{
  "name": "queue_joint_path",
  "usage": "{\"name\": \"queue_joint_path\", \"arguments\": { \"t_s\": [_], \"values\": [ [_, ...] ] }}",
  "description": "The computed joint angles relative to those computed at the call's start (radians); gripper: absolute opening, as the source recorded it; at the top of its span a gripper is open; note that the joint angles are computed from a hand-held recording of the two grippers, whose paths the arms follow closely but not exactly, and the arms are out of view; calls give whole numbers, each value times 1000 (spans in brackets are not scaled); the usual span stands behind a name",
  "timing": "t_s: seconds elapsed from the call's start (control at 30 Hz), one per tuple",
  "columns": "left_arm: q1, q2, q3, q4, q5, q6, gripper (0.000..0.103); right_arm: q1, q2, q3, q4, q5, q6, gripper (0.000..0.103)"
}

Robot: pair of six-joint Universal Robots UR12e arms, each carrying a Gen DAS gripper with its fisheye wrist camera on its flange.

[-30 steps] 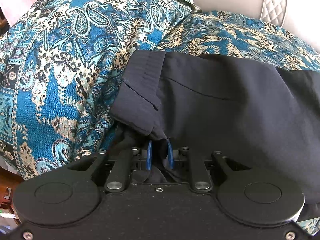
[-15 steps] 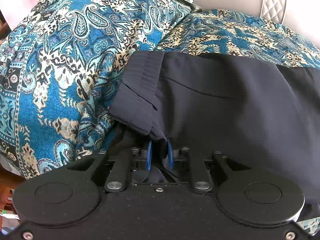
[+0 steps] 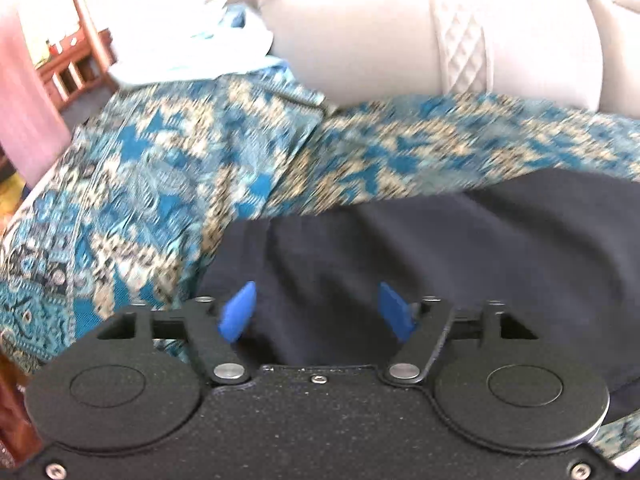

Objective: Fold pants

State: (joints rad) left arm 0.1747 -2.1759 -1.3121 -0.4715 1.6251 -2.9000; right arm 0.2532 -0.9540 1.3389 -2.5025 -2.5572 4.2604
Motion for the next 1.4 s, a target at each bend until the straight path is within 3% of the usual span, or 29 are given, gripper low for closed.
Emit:
{"name": "queue_joint_path", "arguments": {
  "t_s": [0.1,0.17,0.33,0.47,0.63,0.67,0.77,0.93,1.03,1.4],
  "values": [
    [-5,10,-18,48,-93,38,79,12,24,-12,-218,125,-267,75],
    [-20,7,-2,4,-119,49,79,17,36,-30,-296,263,-392,76],
    [-52,-5,30,-121,-189,12,79,30,90,-111,-356,628,-507,81],
    [-82,-11,15,-145,-172,37,79,60,162,-221,-288,790,-589,81],
    [-101,-18,12,-237,-134,58,79,113,236,-336,-185,820,-778,81],
    [-101,-17,9,-259,-130,72,80,118,237,-336,-180,827,-805,81],
    [-90,-5,-29,-217,-154,113,88,138,237,-328,-177,821,-881,83],
    [-71,2,-19,-300,-177,107,90,172,232,-307,-179,768,-1001,84],
    [-68,13,-34,-291,-176,133,90,187,215,-269,-202,748,-1069,86],
    [-58,27,-38,-344,-194,135,90,204,176,-174,-301,753,-1047,86]
  ]
}}
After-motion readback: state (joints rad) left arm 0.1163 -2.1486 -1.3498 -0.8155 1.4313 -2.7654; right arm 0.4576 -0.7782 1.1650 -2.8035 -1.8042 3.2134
